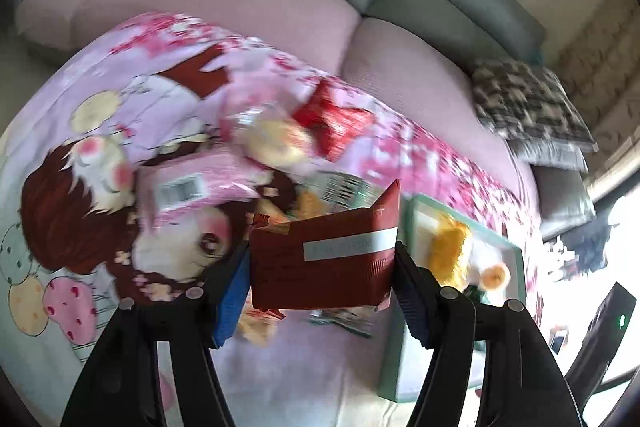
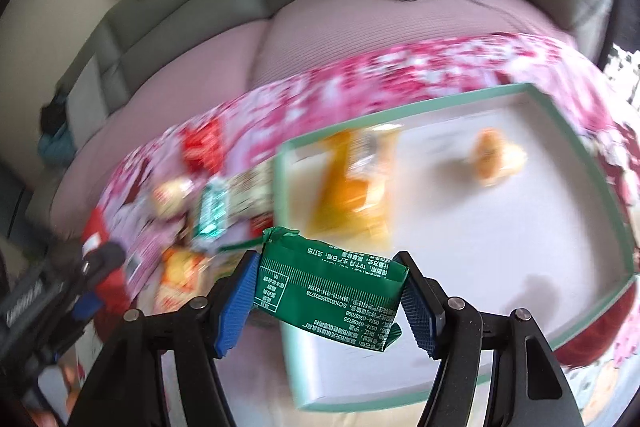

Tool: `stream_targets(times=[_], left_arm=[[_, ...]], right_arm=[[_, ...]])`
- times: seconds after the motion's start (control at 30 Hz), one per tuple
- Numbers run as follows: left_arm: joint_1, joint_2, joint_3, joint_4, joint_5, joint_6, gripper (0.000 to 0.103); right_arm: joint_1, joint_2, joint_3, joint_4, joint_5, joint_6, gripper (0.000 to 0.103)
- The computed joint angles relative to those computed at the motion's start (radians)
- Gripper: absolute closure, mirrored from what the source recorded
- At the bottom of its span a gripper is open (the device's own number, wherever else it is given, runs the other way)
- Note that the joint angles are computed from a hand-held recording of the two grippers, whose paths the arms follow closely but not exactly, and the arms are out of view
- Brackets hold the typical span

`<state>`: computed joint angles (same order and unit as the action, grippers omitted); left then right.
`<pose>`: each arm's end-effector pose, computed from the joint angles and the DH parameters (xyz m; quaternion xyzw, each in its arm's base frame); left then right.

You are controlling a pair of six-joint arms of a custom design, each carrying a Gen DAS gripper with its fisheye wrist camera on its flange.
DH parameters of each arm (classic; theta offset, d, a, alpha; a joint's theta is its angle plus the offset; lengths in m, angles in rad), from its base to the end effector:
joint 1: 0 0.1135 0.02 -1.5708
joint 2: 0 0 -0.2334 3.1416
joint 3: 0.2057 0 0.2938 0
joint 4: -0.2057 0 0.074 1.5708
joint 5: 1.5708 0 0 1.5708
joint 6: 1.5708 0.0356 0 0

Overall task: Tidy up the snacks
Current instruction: 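Grasp the red box package with the left gripper while the right gripper carries the green packet to the tray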

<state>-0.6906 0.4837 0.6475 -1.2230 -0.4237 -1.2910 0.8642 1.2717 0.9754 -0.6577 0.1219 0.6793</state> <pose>0.1168 -0.0776 0.2353 -0.3305 0.8878 -0.0954 0.3057 0.2027 0.2307 0.2208 -0.0694 0.9487 0.1697 0.2576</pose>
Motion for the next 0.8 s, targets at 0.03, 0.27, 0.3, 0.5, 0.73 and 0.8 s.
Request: stream_targets(times=[0.03, 0.27, 0.3, 0.5, 0.73, 0.8], left_arm=[[-0.026, 0.050, 0.015, 0.031, -0.003, 0.009, 0.035], [-0.129, 0.318, 0.106, 0.190, 0.007, 0.084, 0.035], [-0.140, 0.350, 0.116, 0.210, 0.013, 0.094, 0.035], [-0.199, 0.570, 0.206, 0.312, 0.043, 0.163, 0.035], [-0.221, 0.799, 0.306, 0.391, 0.088, 0.239, 0.035], [-0.224, 0.837, 0.321, 0.402, 0.096, 0.251, 0.035]], right_arm=[[-0.029, -0.019, -0.013, -0.007, 0.005, 0.001, 0.033], [-0.223, -0.139, -0.102, -0.044, 0.014, 0.009, 0.033], [-0.244, -0.157, -0.113, -0.051, 0.015, 0.010, 0.033], [-0.391, -0.213, -0.165, -0.071, 0.006, -0.004, 0.033], [-0.480, -0.202, -0.181, -0.085, -0.023, -0.019, 0.033], [-0.486, -0.193, -0.184, -0.086, -0.031, -0.021, 0.033]])
